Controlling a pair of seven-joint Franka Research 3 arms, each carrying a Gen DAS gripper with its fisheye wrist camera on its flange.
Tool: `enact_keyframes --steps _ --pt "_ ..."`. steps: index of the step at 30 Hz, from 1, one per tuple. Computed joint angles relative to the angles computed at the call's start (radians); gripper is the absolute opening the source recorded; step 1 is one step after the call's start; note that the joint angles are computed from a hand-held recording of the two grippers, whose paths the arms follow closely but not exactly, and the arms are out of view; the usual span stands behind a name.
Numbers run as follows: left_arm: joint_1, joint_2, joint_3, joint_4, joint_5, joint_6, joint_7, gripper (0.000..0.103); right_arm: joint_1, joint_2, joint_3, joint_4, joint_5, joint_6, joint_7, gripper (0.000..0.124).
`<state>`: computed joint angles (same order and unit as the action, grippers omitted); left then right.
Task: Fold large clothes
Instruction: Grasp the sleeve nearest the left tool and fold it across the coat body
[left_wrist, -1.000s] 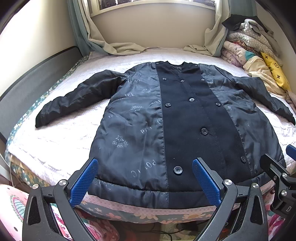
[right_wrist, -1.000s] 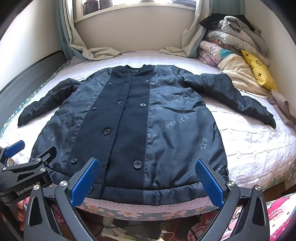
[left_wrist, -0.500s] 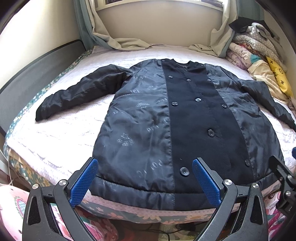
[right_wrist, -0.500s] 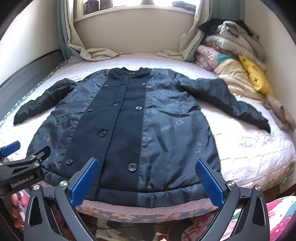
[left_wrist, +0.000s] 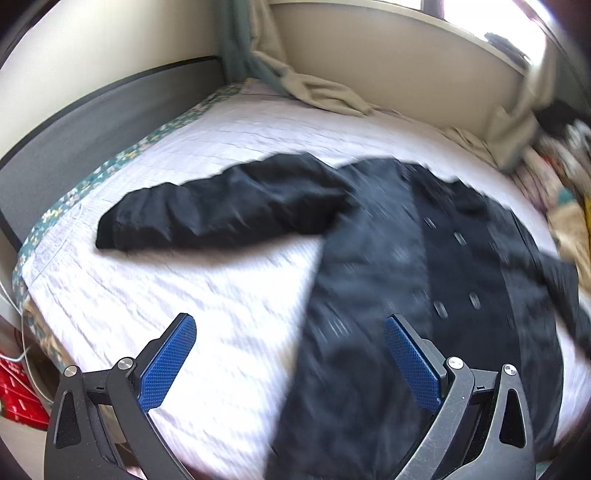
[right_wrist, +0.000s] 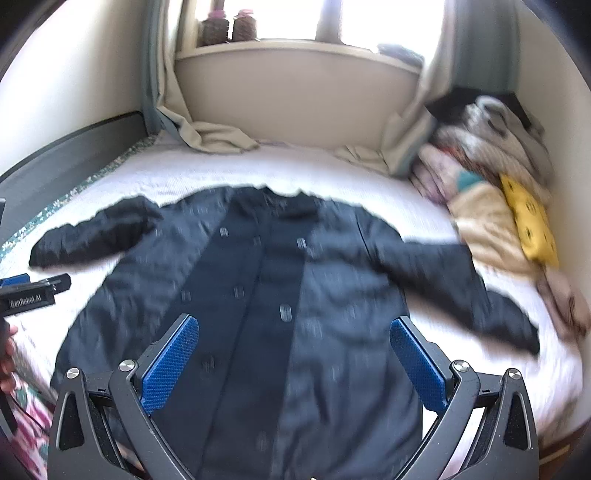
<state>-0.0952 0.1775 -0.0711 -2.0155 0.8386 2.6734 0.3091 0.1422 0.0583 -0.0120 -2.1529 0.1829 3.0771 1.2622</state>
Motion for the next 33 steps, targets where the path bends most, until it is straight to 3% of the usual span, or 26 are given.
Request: enact_keyframes --steps 4,9,11,14,16,21,26,29,33 --pt "0.071 0.044 0.014 0.059 -0.16 0.039 0.103 0.103 0.037 0.128 -0.038 0.174 -0.093 0.021 0.025 0.103" --pt "0.191 0.119 -0.012 0.106 -0.48 0.107 0.292 0.101 -0.037 0.259 0.045 0.33 0.017 0.008 -0.091 0.103" --pt "0.249 0.151 -0.045 0.114 -0.632 0.141 0.369 0.1 -0.04 0.299 0.038 0.374 0.048 -0.037 -0.09 0.103" --pt "0.367 0.217 -0.143 0.128 -0.894 0.205 0.509 0.094 -0.078 0.343 0.074 0.447 0.114 -0.143 -0.136 0.103" --pt "0.416 0.25 -0.184 0.133 -1.003 0.221 0.562 0.09 -0.056 0.359 0.048 0.465 0.11 -0.149 -0.126 0.103" --pt "0.489 0.318 -0.241 0.149 -1.192 0.263 0.586 0.088 -0.058 0.37 0.056 0.49 0.14 -0.178 -0.149 0.103" --pt "0.504 0.38 -0.254 0.196 -1.224 0.35 0.577 0.085 -0.059 0.379 0.067 0.513 0.177 -0.208 -0.165 0.103" --pt "0.543 0.418 -0.296 0.215 -1.21 0.39 0.577 0.066 -0.048 0.388 0.057 0.525 0.178 -0.218 -0.154 0.103" --pt "0.612 0.468 -0.362 0.228 -1.182 0.445 0.572 0.03 -0.038 0.411 0.039 0.556 0.166 -0.254 -0.113 0.103"
